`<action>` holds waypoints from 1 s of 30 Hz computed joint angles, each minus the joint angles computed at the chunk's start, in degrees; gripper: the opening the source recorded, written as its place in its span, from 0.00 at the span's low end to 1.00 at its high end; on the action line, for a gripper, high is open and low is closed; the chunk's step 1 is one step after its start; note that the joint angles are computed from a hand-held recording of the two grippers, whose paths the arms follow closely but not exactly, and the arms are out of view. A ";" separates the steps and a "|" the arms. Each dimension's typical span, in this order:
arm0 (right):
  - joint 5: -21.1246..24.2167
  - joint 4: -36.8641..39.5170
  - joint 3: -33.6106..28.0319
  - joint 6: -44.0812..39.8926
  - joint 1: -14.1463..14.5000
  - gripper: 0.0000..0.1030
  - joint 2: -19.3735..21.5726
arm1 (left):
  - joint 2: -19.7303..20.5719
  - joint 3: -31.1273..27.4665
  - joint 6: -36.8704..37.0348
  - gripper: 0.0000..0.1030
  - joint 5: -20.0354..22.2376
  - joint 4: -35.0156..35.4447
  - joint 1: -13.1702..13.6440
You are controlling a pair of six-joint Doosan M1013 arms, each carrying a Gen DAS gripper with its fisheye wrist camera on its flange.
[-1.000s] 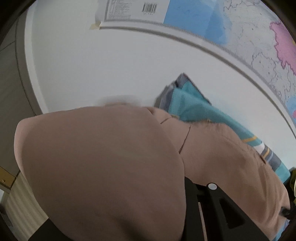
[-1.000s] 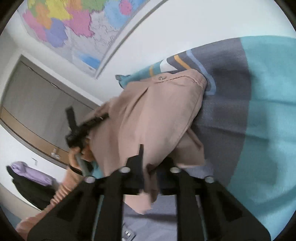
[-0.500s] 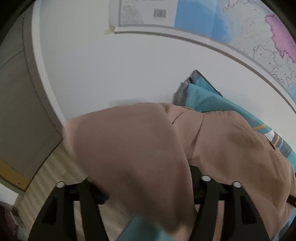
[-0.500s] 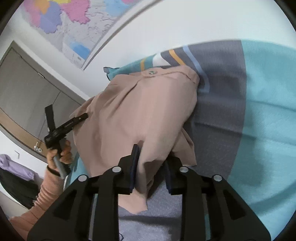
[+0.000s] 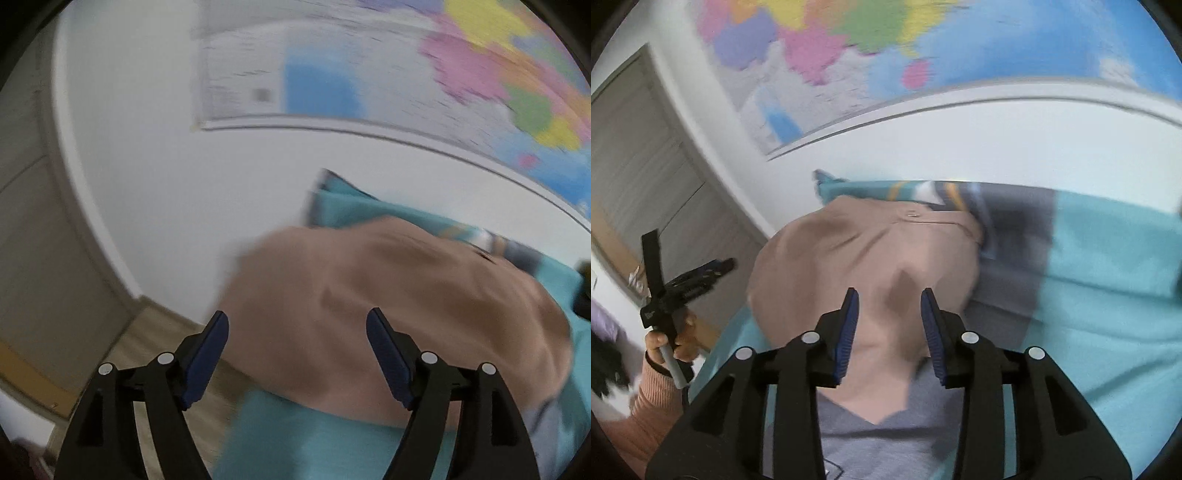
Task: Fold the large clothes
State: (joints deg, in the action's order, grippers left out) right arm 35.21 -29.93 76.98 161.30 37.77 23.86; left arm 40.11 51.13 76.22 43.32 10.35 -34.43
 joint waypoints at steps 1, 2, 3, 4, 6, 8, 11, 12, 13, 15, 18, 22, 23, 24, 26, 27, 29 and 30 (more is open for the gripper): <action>0.61 -0.02 -0.99 -0.98 0.20 0.39 0.65 | -0.07 0.49 2.92 0.72 -0.33 -2.76 -0.33; 0.61 1.19 -1.77 -3.02 0.19 0.39 1.22 | -0.14 0.84 3.79 0.72 -0.32 -3.42 -0.66; 0.76 2.53 -2.49 -4.89 0.13 0.39 1.78 | -0.27 1.28 5.08 0.72 -0.29 -4.62 -1.13; 1.24 3.47 -3.34 -6.27 0.11 0.39 2.54 | -0.18 1.34 6.85 0.72 -0.14 -6.60 -1.34; 1.32 6.43 -4.24 -9.57 -0.17 0.39 3.52 | -0.31 1.95 7.10 0.72 -0.48 -7.41 -1.81; 3.16 9.04 -5.51 -12.28 -0.46 0.39 5.01 | 0.14 1.75 7.72 0.73 0.01 -8.57 -2.17; 5.22 12.07 -6.07 -14.79 -0.85 0.37 6.37 | 1.11 0.98 5.28 0.74 2.15 -6.29 -2.83; 5.15 12.02 -5.85 -14.79 -0.80 0.37 6.37 | 1.29 0.95 4.34 0.74 2.64 -5.20 -3.02; 5.02 11.42 -5.52 -14.02 -0.69 0.37 6.27 | 1.35 1.00 3.79 0.75 2.85 -4.84 -3.09; 4.75 11.10 -5.26 -13.58 -0.53 0.39 5.93 | 1.48 1.12 3.07 0.76 3.16 -4.40 -3.02; 3.91 9.70 -4.74 -12.67 -0.04 0.42 5.05 | 1.07 1.98 2.24 0.76 2.71 -3.80 -3.01; 3.35 7.43 -4.69 -13.32 1.15 0.46 4.37 | -0.14 3.79 1.48 0.76 0.90 -4.41 -3.04; 3.30 7.69 -4.84 -14.37 1.37 0.46 4.39 | -0.23 3.89 1.06 0.76 0.72 -4.05 -3.14; 3.39 8.20 -5.11 -15.26 1.47 0.46 4.54 | -0.61 4.44 1.03 0.76 0.21 -4.12 -3.25; 3.80 8.89 -5.48 -16.84 1.84 0.46 4.90 | -1.33 5.50 0.30 0.78 -0.88 -2.83 -3.68; 4.10 9.20 -5.68 -17.47 1.90 0.47 5.13 | -1.59 5.91 -0.18 0.78 -1.27 -1.88 -3.90; 5.33 10.52 -6.21 -18.20 1.94 0.47 5.89 | -2.12 6.71 0.27 0.80 -2.15 -2.03 -4.07; 5.35 10.58 -6.15 -18.03 1.95 0.47 6.02 | -2.24 6.89 0.25 0.81 -2.40 -2.04 -4.14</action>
